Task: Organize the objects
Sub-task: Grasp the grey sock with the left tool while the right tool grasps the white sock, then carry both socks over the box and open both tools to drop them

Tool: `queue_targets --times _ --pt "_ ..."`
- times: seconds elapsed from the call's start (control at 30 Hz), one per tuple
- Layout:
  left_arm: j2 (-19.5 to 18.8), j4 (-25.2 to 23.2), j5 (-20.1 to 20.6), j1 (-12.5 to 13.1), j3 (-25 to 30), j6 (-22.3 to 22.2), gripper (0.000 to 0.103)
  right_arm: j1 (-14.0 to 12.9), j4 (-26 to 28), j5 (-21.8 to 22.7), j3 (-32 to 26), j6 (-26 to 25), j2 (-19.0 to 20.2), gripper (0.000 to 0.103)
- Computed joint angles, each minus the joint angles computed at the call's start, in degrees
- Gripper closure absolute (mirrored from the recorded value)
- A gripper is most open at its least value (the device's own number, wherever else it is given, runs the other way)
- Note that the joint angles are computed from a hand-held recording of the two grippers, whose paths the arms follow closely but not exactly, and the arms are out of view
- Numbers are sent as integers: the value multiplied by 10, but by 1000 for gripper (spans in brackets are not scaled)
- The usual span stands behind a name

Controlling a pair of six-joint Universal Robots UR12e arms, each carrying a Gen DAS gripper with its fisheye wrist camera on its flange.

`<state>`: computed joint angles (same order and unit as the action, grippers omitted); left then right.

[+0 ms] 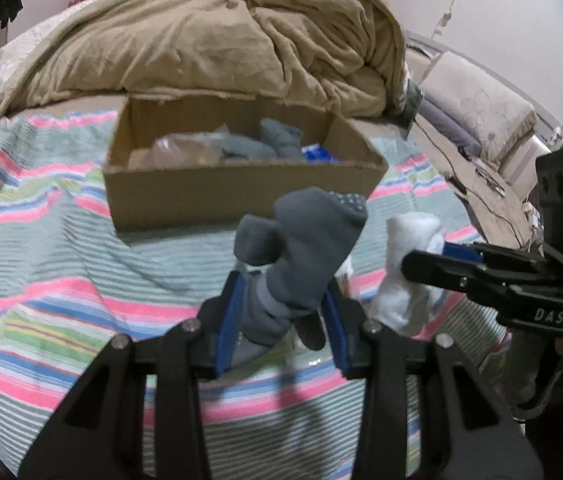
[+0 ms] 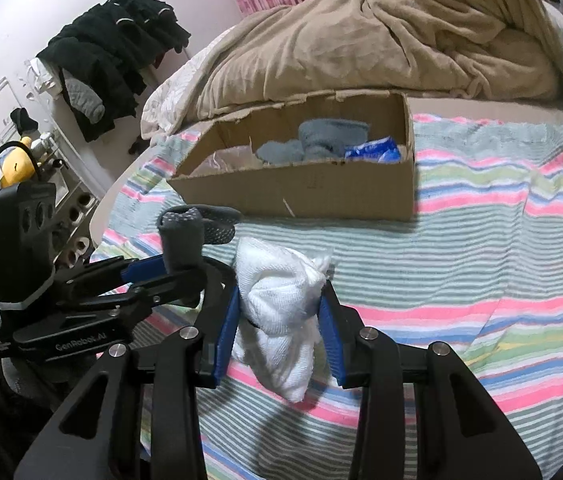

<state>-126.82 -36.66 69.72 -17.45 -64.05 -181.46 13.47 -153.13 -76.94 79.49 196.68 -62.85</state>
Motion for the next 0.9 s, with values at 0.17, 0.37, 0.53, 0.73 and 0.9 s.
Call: queue_targets --times 0.17,0.37,0.53,0.73,0.9 --pt "2 17 5 5 7 -8 63 -1 -2 -6 -14 -7 4 63" --pt "-2 29 11 10 21 -9 63 -3 -1 -16 -32 -13 9 63" --pt "-13 32 12 13 48 3 63 -5 6 -26 -48 -18 13 62" --pt "-29 28 4 19 83 7 63 -7 16 -42 -68 -22 21 62" --pt "-44 23 13 24 112 4 63 -8 17 -49 -81 -33 26 62"
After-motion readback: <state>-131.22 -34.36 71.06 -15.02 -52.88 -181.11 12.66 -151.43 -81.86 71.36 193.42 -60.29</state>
